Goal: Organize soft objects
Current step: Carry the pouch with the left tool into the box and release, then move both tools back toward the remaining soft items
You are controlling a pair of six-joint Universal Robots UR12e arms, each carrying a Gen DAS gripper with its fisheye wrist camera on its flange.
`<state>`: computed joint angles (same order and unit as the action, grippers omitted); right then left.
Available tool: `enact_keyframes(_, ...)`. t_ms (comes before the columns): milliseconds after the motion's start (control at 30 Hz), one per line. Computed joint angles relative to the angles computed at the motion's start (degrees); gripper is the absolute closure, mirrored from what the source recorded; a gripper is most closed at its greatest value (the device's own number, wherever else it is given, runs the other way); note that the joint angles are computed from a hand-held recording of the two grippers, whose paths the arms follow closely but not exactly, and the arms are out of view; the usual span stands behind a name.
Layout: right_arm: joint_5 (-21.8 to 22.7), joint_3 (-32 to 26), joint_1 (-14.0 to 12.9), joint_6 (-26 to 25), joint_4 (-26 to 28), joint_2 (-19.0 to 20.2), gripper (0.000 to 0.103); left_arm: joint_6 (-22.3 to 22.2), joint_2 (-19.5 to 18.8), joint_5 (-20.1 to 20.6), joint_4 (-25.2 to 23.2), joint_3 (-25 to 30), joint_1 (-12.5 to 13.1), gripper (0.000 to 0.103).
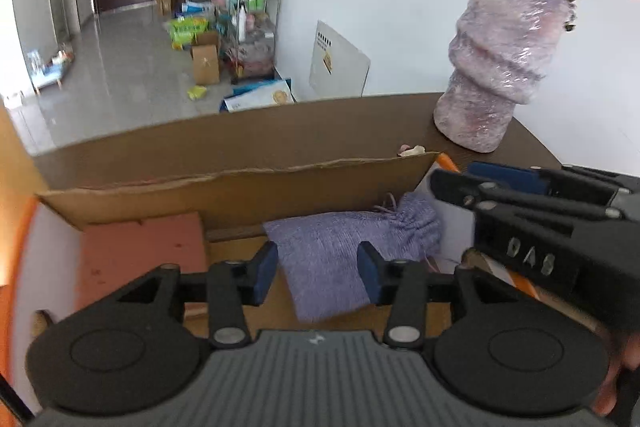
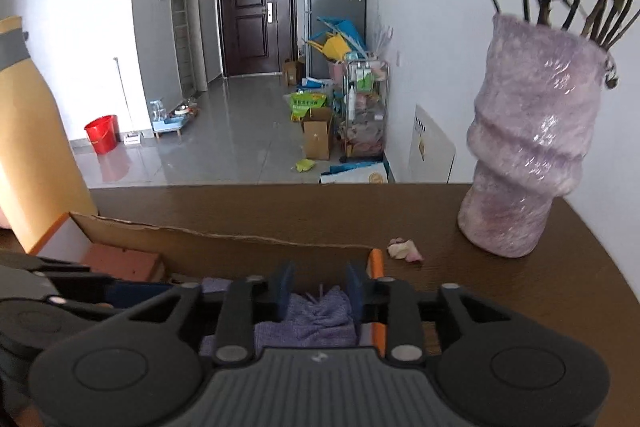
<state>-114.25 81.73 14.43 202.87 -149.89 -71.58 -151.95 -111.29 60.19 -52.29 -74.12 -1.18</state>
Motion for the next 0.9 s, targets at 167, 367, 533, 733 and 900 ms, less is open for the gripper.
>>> enact_keyframes(167,-1.7,2.2,1.5,0.5,-0.7,-4.0,0.072,2.1,5.1,-3.6,5.4,-4.0,3.3,0.033)
enact_keyframes(367,-6.8,6.1,6.3,-1.7,0.2,-10.4,0.054,4.1,13.7,-6.8,15.5,-13.2,9.6,0.013)
enact_keyframes(533,-15.6,9.1,12.2,-4.6,-3.5,-13.1,0.031,3.0,20.0,-12.3,25.4,-21.3,15.5,0.004)
enact_keyframes(733,-23.8,11.8,19.6,-5.9,-9.7,-13.6,0.016,-1.7,26.6,-21.6,33.6,-30.0,23.2,0.000)
enact_keyframes(900,-29.3,14.9,25.0,-4.2,-14.6,-13.5,0.016,-3.1,31.7,-27.6,36.3,-36.8,29.9,0.000)
